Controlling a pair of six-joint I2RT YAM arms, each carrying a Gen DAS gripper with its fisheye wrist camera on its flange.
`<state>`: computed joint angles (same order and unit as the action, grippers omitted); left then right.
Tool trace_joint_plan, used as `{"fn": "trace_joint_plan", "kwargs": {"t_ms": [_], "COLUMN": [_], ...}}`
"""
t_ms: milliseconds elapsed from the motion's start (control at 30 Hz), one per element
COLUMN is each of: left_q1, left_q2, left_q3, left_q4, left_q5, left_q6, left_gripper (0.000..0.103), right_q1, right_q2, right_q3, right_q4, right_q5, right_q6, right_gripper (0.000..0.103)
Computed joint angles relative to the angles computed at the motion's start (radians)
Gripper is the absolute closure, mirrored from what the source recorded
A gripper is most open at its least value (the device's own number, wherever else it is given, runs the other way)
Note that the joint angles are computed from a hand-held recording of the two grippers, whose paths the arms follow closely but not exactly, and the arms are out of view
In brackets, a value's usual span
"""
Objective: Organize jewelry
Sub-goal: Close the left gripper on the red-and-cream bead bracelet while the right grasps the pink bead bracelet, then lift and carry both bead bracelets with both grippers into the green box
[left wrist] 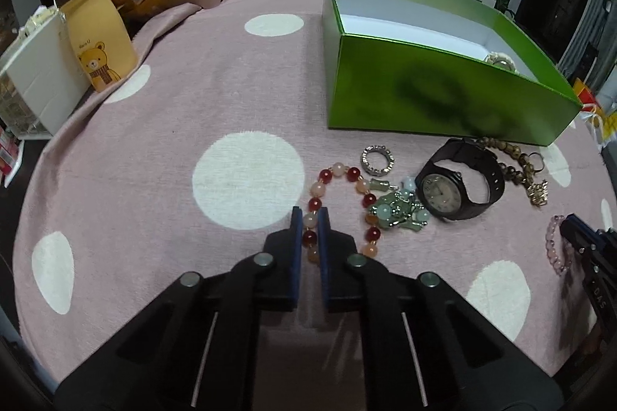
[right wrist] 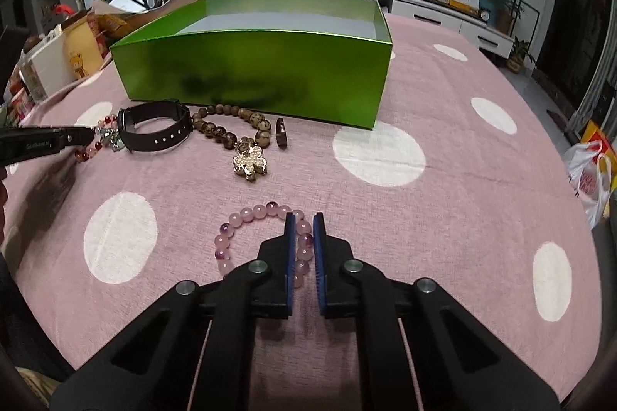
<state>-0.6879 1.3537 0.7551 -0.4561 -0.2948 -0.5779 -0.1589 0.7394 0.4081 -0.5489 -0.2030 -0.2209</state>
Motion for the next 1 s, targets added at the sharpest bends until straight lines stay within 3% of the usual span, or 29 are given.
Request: {"fn": "trace_joint_plan", "kwargs": {"t_ms": [100, 400, 1000], "left_q1": [0.028, 0.009, -0.097], "left_q2": [-0.039, -0.175, -0.251], "left_q3": [-0.026, -0.021, 0.134], "left_q4": [0.012, -0.05, -0.178], "left_q5": [0.047, 0.017, -0.093], "left_q6": [-0.02, -0.029, -0.027], "left_gripper": [0.096, 0.096, 0.096], "right_q1": [0.014, 0.057, -0.105], "right_q2": [-0.031, -0.167, -0.252], "right_q3": [0.008, 0.053, 0.156], "right_q4": [-0.027, -0.108, -0.177], "right_q5": [0.02, 0.049, -0.082], "right_q6": [0.012, 0.041, -0.004], "right_gripper": [0.096, 0.096, 0.096]}}
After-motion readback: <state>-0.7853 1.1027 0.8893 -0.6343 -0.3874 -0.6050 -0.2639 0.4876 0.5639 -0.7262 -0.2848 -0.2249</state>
